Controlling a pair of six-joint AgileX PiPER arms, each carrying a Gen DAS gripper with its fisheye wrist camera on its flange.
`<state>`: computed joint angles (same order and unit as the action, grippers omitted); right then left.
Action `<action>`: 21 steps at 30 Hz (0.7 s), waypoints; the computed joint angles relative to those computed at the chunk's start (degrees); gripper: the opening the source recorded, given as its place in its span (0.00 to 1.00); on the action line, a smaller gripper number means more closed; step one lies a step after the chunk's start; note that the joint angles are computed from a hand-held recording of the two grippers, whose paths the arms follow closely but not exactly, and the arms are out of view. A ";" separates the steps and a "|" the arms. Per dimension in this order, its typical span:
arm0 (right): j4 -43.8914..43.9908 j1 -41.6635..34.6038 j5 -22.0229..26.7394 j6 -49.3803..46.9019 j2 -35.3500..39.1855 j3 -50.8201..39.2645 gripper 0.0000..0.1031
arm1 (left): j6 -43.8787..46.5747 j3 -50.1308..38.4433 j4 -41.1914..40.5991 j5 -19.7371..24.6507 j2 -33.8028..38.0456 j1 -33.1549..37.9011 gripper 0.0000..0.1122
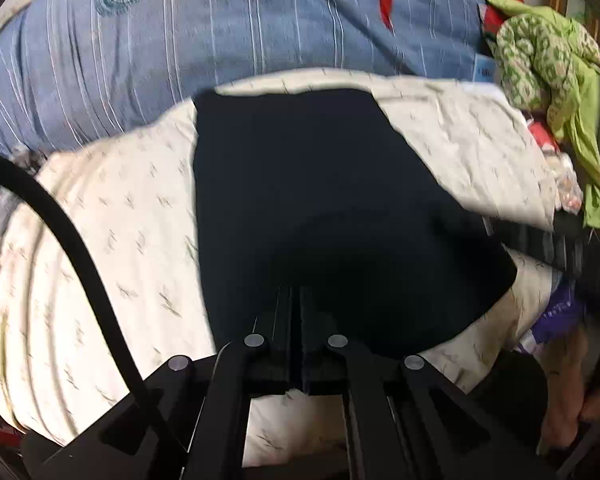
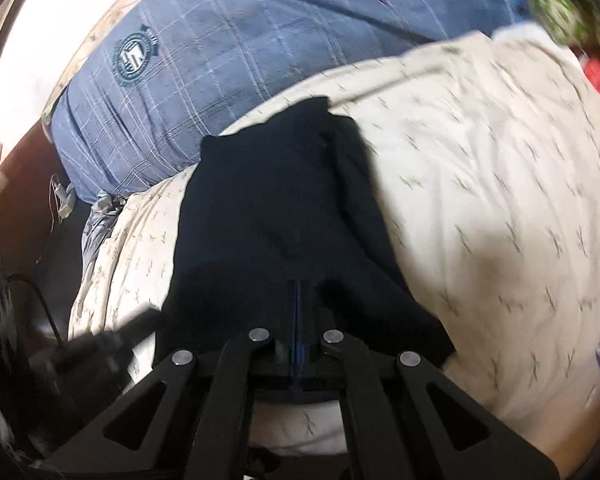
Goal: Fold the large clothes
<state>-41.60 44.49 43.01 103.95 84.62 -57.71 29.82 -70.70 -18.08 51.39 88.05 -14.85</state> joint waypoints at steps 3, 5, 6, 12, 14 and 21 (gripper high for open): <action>3.49 -4.82 -4.38 -4.73 3.01 -1.47 0.00 | 0.26 2.57 1.92 -2.95 -0.07 -0.62 0.01; 8.37 -7.98 -6.49 -9.29 5.30 -1.28 0.00 | 0.16 3.29 2.59 -4.21 0.09 -1.49 0.02; 9.96 -9.12 -7.23 -10.67 6.31 -1.27 0.00 | 0.33 3.73 2.61 -4.59 -0.02 -1.75 0.02; 7.02 -6.67 -4.58 -5.43 4.04 0.42 0.00 | -1.10 3.06 2.80 -3.46 -1.41 -1.30 0.04; 5.43 -3.16 0.17 -4.24 2.63 -0.96 0.00 | -1.57 1.96 3.18 -2.40 -1.59 -0.92 0.05; 4.58 8.24 19.88 -5.18 5.19 -12.23 0.00 | -3.00 1.31 4.03 0.65 -6.53 1.91 0.36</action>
<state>-37.02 52.73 62.89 98.77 89.81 -69.95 26.82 -69.39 -14.05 52.04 81.52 -12.94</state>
